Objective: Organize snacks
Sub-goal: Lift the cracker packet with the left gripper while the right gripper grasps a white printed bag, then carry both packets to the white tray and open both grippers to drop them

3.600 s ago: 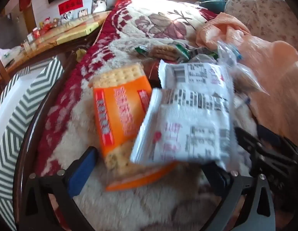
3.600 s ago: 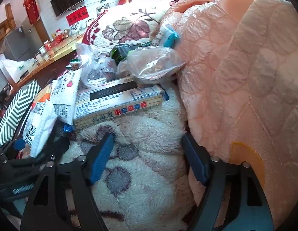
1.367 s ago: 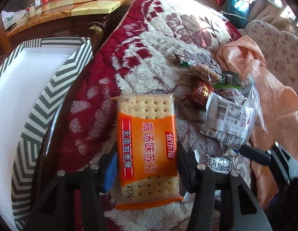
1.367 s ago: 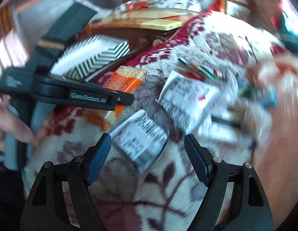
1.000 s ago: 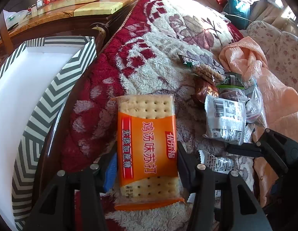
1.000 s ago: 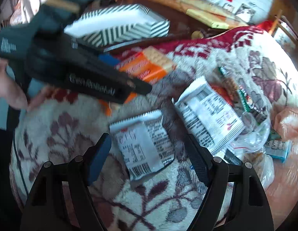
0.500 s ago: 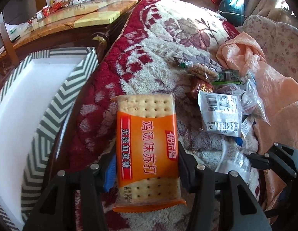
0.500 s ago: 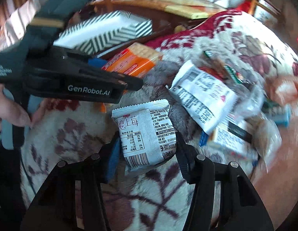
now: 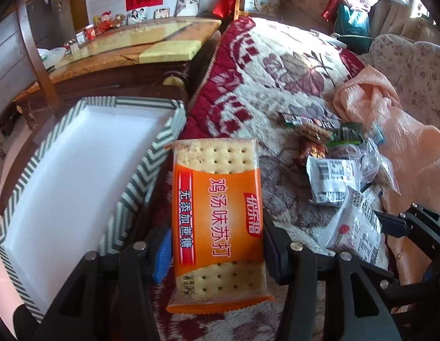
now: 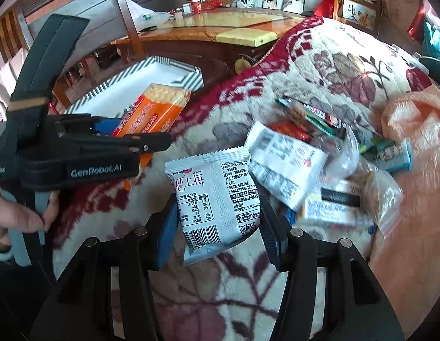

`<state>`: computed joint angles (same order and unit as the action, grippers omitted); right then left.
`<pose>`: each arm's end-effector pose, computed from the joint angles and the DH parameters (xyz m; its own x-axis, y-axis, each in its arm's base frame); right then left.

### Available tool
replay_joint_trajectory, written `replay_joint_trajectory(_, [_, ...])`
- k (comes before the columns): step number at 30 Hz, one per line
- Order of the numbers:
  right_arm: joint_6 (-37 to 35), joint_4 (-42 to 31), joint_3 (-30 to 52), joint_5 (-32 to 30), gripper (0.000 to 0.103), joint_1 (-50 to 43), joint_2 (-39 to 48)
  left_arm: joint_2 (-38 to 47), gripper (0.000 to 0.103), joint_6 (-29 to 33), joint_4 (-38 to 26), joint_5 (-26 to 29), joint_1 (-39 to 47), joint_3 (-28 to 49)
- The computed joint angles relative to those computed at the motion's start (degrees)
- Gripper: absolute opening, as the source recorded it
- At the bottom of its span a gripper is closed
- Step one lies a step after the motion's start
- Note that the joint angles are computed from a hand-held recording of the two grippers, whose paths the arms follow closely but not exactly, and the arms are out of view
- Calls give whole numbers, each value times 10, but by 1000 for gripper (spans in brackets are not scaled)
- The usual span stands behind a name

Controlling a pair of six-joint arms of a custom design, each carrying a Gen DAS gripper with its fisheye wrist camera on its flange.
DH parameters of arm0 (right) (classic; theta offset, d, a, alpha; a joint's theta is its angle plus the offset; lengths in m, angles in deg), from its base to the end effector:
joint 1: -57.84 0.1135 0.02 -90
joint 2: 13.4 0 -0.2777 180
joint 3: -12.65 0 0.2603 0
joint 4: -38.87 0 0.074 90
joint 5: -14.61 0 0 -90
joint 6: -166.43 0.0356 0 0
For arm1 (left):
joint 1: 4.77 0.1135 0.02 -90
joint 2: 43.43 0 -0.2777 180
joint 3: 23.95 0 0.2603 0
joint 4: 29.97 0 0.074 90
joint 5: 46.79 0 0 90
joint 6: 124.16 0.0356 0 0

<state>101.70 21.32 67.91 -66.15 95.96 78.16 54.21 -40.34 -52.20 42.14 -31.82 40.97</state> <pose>0.2409 0.1818 0.1489 -0.8028 -0.0943 -0.5888 -0.2124 0.9679 0.1346 0.3021 -0.1535 0.1583 -0.7728 0.2737 -0.5726 0.3641 0.9302 -0.0466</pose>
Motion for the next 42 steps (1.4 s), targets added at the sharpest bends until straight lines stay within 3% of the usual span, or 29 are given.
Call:
replay_joint_trajectory(20, [2,-21,140,-22,53,1,101,-36,56,23,-8,-7,86,-4])
replay_joint_trajectory(30, [-20,-58,257,-41,53,9,182,-14,56,43,-22,-5,139,27])
replay_joint_trajectory(42, [-47,-123,437,-56,53,10,289,70,56,53,-56,2,199,114])
